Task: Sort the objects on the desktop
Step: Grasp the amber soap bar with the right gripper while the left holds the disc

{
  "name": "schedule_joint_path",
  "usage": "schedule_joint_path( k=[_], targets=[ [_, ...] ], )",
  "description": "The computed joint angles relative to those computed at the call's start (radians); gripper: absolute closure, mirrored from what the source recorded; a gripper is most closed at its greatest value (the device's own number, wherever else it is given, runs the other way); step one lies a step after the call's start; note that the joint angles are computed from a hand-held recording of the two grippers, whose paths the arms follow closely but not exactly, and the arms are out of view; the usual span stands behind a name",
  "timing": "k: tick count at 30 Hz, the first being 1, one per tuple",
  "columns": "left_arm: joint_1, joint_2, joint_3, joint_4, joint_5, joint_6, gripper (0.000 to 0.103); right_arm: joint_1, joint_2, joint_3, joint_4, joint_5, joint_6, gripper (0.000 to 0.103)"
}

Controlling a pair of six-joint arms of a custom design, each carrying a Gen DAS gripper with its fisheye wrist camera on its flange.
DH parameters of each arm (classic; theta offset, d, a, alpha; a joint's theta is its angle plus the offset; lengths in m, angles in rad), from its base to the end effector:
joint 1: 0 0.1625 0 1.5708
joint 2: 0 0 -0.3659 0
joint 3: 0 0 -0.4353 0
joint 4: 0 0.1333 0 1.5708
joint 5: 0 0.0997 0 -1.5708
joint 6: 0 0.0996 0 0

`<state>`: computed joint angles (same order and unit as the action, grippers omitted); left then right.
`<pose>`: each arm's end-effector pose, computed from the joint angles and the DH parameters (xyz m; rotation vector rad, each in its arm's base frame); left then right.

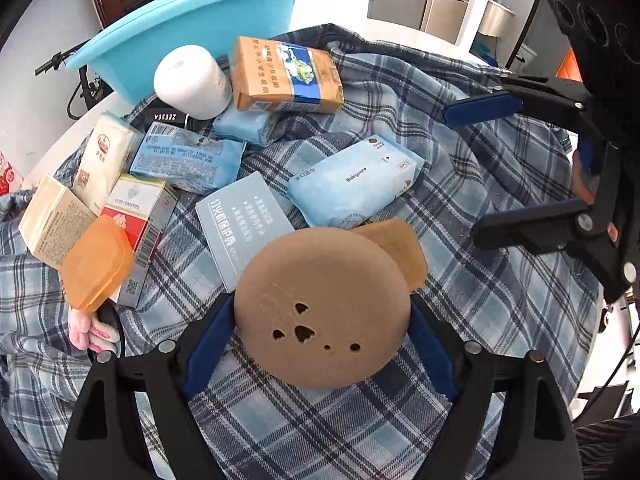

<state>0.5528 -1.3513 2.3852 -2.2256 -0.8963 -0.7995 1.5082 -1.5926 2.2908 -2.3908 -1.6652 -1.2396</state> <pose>-0.2090 -0.3586 0.0364 0.4243 2.3801 -0.3826 0.0964 -0.4434 0.1622 1.6539 -2.4936 0.0595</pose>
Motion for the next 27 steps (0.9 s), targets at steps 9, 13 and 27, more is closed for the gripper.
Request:
schedule_joint_path(
  k=[9, 13, 27],
  targets=[
    [-0.065, -0.047, 0.006, 0.121, 0.054, -0.04, 0.022, 0.003, -0.008, 0.009, -0.016, -0.002, -0.008, 0.01],
    [-0.077, -0.093, 0.017, 0.173, 0.063, -0.079, 0.022, 0.015, -0.01, 0.023, -0.02, -0.017, -0.029, 0.01],
    [-0.079, -0.2, 0.08, 0.249, 0.017, -0.133, 0.022, 0.073, 0.055, 0.071, -0.043, -0.126, -0.108, 0.034]
  ],
)
